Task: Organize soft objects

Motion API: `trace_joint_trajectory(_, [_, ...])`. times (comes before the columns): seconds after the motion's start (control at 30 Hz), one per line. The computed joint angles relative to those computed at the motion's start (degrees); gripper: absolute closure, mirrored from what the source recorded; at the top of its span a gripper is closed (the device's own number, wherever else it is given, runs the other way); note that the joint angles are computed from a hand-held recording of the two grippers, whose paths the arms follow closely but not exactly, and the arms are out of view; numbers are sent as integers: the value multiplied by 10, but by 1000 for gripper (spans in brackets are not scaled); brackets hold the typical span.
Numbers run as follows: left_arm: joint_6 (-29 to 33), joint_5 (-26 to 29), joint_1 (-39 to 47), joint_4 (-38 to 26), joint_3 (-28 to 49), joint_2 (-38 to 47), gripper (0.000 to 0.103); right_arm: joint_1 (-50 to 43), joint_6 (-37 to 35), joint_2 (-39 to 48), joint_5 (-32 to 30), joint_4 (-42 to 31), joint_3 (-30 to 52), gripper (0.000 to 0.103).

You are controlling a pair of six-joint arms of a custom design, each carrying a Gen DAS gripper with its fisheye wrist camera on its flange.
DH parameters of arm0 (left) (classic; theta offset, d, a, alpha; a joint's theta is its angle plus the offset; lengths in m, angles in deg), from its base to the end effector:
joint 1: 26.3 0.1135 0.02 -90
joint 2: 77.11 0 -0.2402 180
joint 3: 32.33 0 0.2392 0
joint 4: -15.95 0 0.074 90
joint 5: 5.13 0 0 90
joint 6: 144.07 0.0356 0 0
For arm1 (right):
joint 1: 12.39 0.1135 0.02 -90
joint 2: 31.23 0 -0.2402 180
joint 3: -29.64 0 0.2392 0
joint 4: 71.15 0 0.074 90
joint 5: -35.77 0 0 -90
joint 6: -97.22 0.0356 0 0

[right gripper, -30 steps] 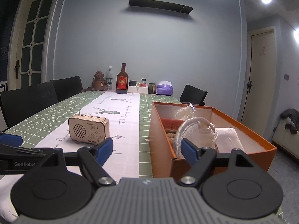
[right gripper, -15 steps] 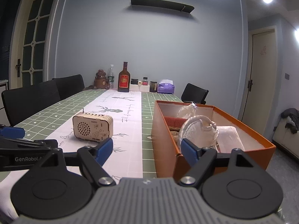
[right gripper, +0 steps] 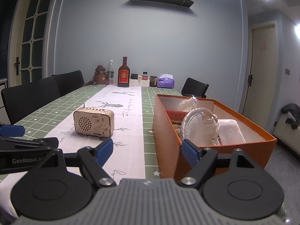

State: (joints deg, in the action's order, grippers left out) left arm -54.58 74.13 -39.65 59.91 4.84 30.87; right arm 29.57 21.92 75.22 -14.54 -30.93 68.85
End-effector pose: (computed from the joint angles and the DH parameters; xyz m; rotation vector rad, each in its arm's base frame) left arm 0.2642 -0.0559 0.0668 0.1103 2.0278 0.0388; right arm 0.2166 0.1642 0.0772 -0.0392 1.9279 -0.0508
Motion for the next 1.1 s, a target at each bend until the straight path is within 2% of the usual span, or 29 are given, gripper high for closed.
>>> trace_joint_trajectory(1.1, [1, -10, -5, -12, 8, 5, 13, -13, 13, 11, -21, 2, 0, 24])
